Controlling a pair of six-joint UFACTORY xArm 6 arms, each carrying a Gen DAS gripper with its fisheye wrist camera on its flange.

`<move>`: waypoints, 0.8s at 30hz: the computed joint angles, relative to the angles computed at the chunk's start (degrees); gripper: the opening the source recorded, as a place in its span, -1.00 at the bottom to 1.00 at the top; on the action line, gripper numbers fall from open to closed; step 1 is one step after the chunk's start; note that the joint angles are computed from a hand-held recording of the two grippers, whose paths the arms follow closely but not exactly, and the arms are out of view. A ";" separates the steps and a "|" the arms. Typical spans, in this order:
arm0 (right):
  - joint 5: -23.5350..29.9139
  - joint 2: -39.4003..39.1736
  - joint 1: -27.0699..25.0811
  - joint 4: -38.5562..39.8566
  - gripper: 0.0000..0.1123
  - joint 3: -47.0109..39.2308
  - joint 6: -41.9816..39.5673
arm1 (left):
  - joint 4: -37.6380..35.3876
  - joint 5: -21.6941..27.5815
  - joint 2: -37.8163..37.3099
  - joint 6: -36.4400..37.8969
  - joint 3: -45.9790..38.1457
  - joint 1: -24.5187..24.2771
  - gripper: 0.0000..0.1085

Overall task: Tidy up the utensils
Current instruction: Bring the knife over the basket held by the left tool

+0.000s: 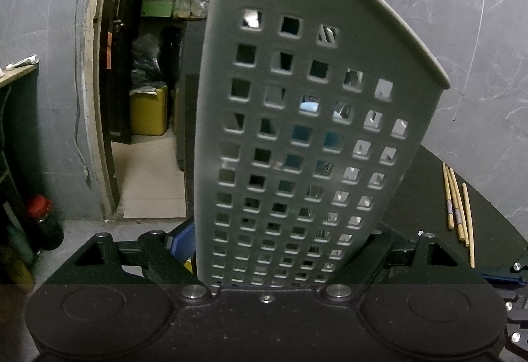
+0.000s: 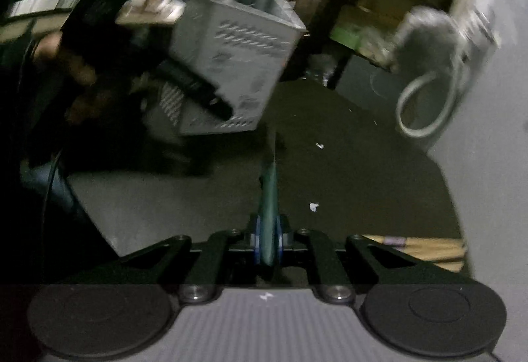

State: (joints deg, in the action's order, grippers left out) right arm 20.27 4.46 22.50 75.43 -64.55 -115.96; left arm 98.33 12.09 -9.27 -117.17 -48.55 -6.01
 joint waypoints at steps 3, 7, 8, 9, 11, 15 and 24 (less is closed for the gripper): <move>2.72 1.46 -0.47 -10.61 -0.81 -2.53 12.94 | 1.19 -0.61 -0.12 -1.13 0.11 0.46 0.56; 7.88 4.89 -1.84 -18.10 -0.81 -7.96 25.80 | 2.27 -0.70 -0.21 -2.11 0.22 0.49 0.56; 10.22 5.93 -2.57 -19.76 -0.81 -9.85 29.12 | 2.57 -0.74 -0.12 -2.45 0.15 0.47 0.56; 12.00 6.73 -3.18 -20.61 -0.81 -11.27 31.06 | 2.77 -0.90 -0.02 -2.67 0.08 0.55 0.57; 14.26 7.81 -3.74 -21.65 -0.81 -13.23 32.85 | 3.32 -1.42 0.18 -3.28 -0.10 0.81 0.58; 14.79 7.58 -3.09 -23.13 -0.80 -13.44 30.51 | 3.94 -2.17 0.46 -3.75 -0.43 1.23 0.58; 16.01 9.70 -1.70 -24.95 -0.75 -16.57 31.15 | 5.40 -3.30 0.53 -5.05 -0.63 1.95 0.59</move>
